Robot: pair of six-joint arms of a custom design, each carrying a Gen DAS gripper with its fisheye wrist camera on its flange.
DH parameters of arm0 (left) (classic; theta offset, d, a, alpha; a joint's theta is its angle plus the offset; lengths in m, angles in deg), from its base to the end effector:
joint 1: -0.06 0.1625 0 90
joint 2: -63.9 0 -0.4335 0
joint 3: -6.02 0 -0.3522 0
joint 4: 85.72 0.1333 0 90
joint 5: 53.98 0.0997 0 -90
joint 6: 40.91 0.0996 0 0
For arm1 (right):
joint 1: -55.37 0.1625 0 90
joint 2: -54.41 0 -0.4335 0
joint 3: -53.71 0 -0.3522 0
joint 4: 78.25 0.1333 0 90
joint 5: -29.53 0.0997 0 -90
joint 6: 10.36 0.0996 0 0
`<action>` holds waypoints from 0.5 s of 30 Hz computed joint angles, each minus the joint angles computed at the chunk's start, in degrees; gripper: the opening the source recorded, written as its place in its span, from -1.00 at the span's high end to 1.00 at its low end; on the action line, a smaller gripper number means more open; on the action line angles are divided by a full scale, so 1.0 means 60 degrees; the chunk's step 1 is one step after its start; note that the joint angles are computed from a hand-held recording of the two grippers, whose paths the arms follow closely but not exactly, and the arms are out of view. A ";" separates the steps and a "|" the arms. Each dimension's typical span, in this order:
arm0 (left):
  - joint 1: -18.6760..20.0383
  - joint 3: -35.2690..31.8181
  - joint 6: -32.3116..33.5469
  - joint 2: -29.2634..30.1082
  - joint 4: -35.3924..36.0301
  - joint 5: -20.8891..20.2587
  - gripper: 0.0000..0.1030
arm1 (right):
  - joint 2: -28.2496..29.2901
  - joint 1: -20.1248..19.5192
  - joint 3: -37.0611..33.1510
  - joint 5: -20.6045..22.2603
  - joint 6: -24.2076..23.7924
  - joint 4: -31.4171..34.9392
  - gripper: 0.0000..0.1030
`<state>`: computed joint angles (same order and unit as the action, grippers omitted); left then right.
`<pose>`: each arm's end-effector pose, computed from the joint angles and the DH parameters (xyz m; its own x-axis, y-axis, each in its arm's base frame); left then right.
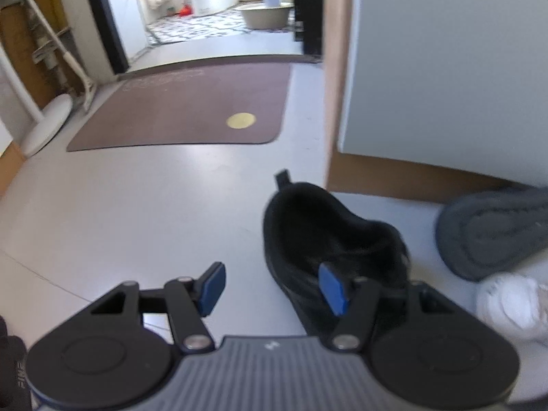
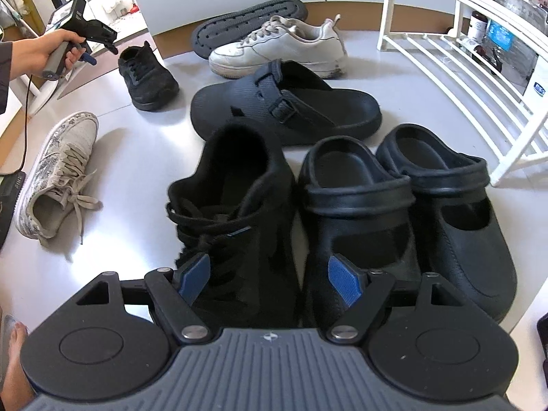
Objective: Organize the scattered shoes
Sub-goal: 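Close the left tool on the heel of the second black sneaker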
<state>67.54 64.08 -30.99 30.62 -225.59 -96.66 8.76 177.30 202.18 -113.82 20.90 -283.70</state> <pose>-0.1161 -0.8191 0.2339 -0.6747 0.1162 -0.7289 0.4701 0.8290 -0.3030 0.2226 -0.2562 0.0929 -0.7802 0.2871 0.5558 -0.1301 0.7945 -0.5932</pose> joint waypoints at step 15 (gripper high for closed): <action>0.0161 -0.0379 0.0051 0.0522 -0.0186 -0.0122 0.81 | -0.0279 -0.0167 0.0434 -0.0032 0.0203 0.0651 -0.56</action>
